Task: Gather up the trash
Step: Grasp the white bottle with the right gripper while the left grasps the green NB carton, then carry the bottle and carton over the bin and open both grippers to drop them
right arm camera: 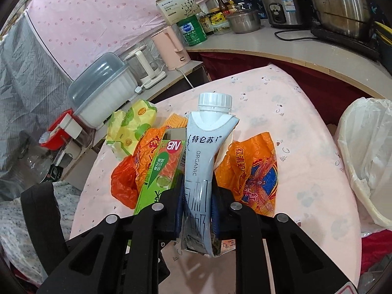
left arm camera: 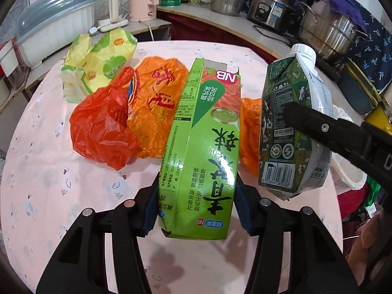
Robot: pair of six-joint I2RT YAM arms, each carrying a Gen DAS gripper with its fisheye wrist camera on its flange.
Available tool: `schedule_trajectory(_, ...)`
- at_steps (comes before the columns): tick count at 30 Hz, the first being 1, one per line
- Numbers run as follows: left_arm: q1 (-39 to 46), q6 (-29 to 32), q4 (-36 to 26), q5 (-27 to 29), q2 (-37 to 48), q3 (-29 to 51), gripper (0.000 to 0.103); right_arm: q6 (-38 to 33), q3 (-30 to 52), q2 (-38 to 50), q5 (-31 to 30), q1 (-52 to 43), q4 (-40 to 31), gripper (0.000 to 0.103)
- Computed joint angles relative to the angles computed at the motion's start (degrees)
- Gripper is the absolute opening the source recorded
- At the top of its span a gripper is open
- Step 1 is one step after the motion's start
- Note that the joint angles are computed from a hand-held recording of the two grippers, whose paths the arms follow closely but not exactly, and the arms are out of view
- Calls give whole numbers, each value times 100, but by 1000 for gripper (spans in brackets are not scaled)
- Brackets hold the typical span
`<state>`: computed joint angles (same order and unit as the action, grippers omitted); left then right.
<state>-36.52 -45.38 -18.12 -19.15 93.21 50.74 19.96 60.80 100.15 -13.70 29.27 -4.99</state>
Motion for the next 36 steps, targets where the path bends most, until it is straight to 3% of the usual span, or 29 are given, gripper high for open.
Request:
schedule_trajectory(7, -453, -135, -456, -372, -128, 397, 51, -17, -434, -711, -14, -303, 38, 18)
schedule_trajectory(18, -1104, -97, -996, -735, 473, 1637, 51, -207, -1081, -1728, -213, -1277, -49, 17)
schedule_trajectory(36, -1687, 612, -1913, -493, 2903, 5148, 51, -714, -1558, -2024, -1152, -3888, -19, 17)
